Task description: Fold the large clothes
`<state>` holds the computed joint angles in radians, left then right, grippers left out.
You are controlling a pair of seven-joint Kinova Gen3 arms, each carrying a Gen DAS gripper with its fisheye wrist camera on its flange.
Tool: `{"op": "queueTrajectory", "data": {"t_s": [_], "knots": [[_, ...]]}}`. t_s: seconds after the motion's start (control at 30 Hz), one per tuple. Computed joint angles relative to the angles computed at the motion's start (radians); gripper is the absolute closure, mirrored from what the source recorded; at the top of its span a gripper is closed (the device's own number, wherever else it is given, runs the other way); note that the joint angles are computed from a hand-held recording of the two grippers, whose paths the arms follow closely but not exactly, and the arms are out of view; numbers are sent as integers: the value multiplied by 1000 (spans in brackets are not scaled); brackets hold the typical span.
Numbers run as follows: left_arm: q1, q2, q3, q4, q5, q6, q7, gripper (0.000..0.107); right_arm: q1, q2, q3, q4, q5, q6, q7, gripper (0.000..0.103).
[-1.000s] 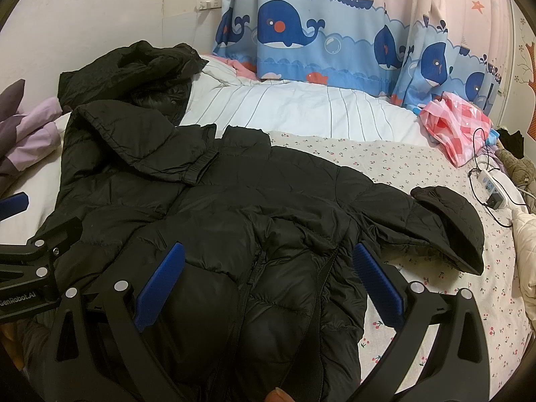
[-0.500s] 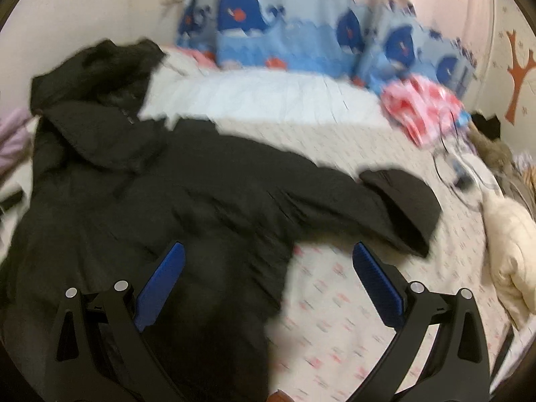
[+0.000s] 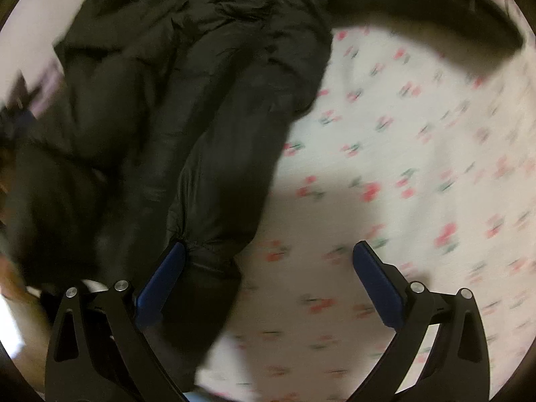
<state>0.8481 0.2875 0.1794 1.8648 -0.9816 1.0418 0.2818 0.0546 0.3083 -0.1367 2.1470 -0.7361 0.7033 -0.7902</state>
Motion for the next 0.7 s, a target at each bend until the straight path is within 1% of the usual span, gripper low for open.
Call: {"op": "queueTrajectory", "data": {"t_s": [0.07,0.17,0.2,0.23,0.27,0.33,0.37,0.43,0.47,0.5,0.53,0.57,0.6,0.63,0.67,0.7], "knots": [[5,-3,5,1,3,-1,2,10,45,21,-10,-12,-35,65,81,6],[20,-9,11,8,3,13,20,10,184,74,-40,-4,-132,187,201,6],[22,-12,14,11,3,15,21,10,229,84,-50,9,-155,228,241,6],[27,-16,17,16,1,22,22,10,256,96,-44,18,-165,267,282,6],[30,-17,20,18,-1,30,23,10,264,100,-27,33,-167,290,316,6],[31,-22,22,21,-3,44,28,10,241,94,28,63,-165,307,364,6],[26,-31,22,28,-2,40,35,10,245,91,49,85,-184,322,404,6],[14,-51,24,43,-3,24,56,10,281,114,55,108,-227,384,486,7],[8,-64,26,54,-7,9,70,10,279,126,66,111,-239,402,519,16],[3,-68,31,59,-10,5,77,10,259,125,76,118,-242,404,536,40],[-2,-71,34,62,-12,4,81,10,223,115,103,134,-255,390,549,57],[-4,-70,38,61,-11,10,83,10,195,102,127,156,-282,369,562,86],[-6,-69,42,61,-9,15,83,10,186,71,157,177,-299,365,591,92],[-7,-69,44,62,-8,17,86,10,195,24,179,189,-300,377,610,95],[-8,-74,46,67,-7,15,90,10,223,-22,201,196,-285,405,637,96],[-10,-79,49,71,-9,11,93,10,269,-68,227,201,-272,446,676,97]]}}
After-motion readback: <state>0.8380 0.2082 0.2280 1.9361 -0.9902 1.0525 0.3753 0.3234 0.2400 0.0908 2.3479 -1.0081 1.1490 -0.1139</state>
